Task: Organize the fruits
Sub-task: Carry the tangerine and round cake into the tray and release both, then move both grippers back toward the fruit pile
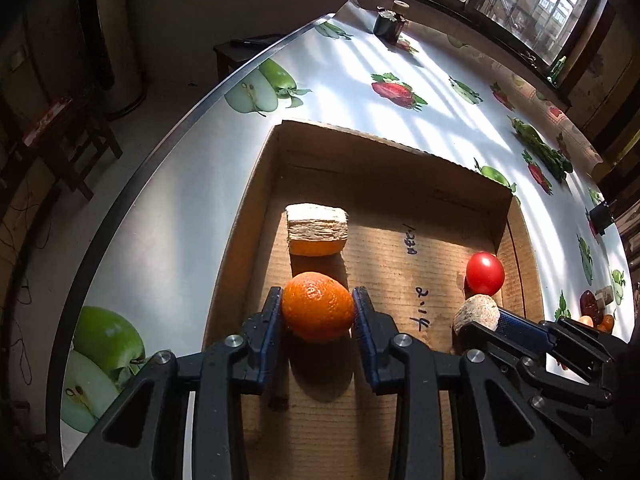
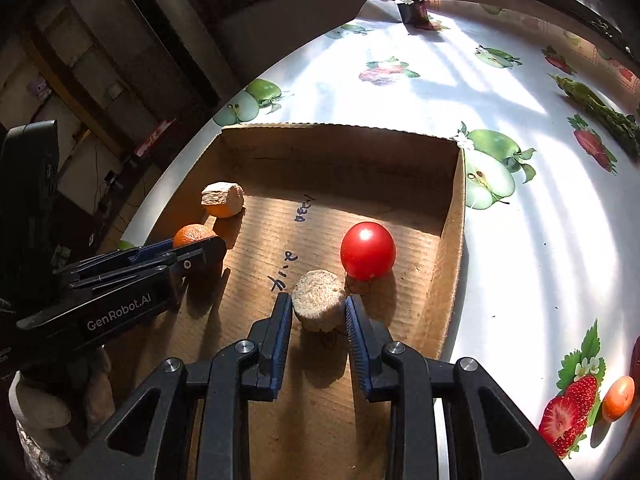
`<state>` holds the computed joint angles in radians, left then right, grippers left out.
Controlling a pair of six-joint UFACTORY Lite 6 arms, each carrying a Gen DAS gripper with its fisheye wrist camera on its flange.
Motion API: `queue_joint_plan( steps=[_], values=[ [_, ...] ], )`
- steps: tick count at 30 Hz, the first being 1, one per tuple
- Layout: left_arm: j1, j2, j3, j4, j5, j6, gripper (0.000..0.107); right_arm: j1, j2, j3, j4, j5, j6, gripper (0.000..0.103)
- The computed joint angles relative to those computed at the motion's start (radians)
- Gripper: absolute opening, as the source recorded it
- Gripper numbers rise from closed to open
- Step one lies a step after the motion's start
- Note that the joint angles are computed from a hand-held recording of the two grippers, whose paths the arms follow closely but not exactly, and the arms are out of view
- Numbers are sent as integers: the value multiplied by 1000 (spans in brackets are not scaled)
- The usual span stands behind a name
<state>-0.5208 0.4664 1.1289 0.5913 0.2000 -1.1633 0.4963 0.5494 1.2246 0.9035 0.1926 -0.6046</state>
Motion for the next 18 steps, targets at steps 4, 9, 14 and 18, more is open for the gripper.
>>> queue_joint_plan(
  steps=[4,9,14,18],
  values=[
    [13,-36,-36,-65,-31,40,33,18,2,-2,-83,-31,75,31],
    [-28,-166,-108,159,21,-220,36,28,-78,-74,65,-69,-72,31],
    [-201,-335,-185,407,214,-540,59,-7,-282,-242,467,-62,-480,31],
    [-433,-397,-185,500,426,-700,80,-86,-523,-452,713,-1,-731,36]
  ],
)
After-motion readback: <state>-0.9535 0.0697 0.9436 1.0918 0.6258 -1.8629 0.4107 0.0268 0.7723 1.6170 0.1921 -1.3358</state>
